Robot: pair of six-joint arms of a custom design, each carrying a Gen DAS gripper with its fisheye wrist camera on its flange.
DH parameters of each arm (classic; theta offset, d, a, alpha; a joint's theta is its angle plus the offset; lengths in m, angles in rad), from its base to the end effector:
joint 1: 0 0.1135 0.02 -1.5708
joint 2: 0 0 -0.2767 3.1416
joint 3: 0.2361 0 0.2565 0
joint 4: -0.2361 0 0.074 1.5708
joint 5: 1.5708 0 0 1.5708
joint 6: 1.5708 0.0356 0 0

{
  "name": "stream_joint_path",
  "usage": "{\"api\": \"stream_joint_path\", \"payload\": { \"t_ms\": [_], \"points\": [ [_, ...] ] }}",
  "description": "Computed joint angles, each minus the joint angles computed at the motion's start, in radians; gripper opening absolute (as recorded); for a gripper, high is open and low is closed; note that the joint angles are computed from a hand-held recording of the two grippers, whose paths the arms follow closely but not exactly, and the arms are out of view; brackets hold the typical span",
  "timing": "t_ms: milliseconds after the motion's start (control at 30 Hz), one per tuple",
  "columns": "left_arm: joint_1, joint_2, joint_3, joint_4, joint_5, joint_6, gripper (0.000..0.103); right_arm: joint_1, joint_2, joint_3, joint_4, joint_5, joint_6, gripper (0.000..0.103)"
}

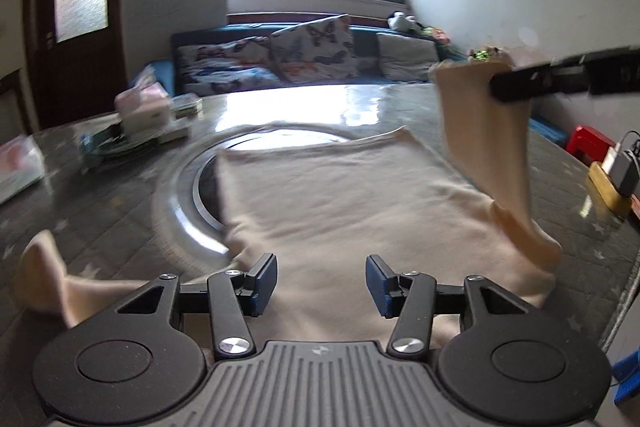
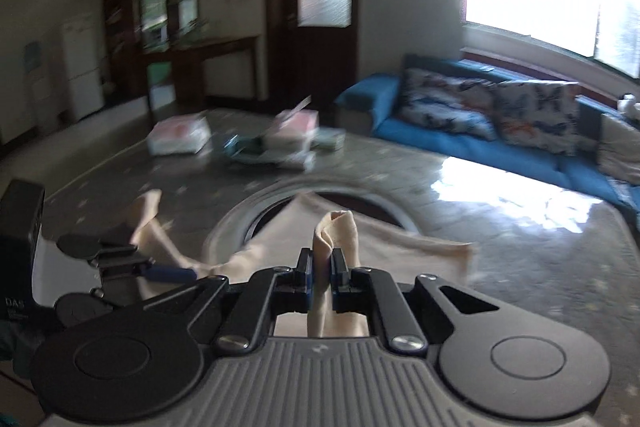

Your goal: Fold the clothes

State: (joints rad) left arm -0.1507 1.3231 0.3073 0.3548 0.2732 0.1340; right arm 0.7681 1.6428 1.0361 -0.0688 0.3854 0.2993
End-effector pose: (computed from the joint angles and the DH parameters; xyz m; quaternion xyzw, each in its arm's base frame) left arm 0.2161 -0.0425 0.1349 0.1855 0.8724 -0.1260 0.4342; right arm 0.2700 0.2422 0.2297 -0.1249 0.8798 0.0675 0.4536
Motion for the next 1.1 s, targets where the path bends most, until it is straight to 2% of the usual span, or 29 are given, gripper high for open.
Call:
{"api": "stream_joint_path", "payload": {
  "t_ms": [100, 233, 500, 667, 800, 867, 1100],
  "points": [
    [0.048, -0.011, -0.017, -0.007, 0.023, 0.013, 0.053, 0.013, 0.075, 0.036, -0.001, -0.051, 0.011, 0.008],
    [0.095, -0.033, -0.026, -0.024, 0.048, 0.024, 0.053, 0.021, 0.112, 0.049, -0.009, -0.103, 0.014, 0.016],
    [0.096, -0.065, -0.022, -0.053, 0.064, 0.031, 0.052, -0.027, 0.041, -0.047, -0.078, -0.048, 0.015, 0.016],
    [-0.008, 0.024, -0.006, 0.014, 0.021, 0.011, 0.051, -0.077, 0.041, -0.144, -0.067, -0.057, 0.052, 0.016],
    [-0.075, 0.093, 0.019, 0.048, 0.000, 0.005, 0.043, -0.112, 0.058, -0.201, -0.024, -0.072, 0.072, 0.016],
    [-0.093, 0.124, 0.041, 0.046, 0.000, 0.000, 0.038, -0.132, 0.063, -0.209, -0.020, -0.092, 0.079, 0.016],
    [-0.084, 0.214, 0.102, 0.065, 0.032, -0.046, 0.038, -0.156, 0.068, -0.198, 0.048, -0.103, 0.034, 0.016]
  ]
}}
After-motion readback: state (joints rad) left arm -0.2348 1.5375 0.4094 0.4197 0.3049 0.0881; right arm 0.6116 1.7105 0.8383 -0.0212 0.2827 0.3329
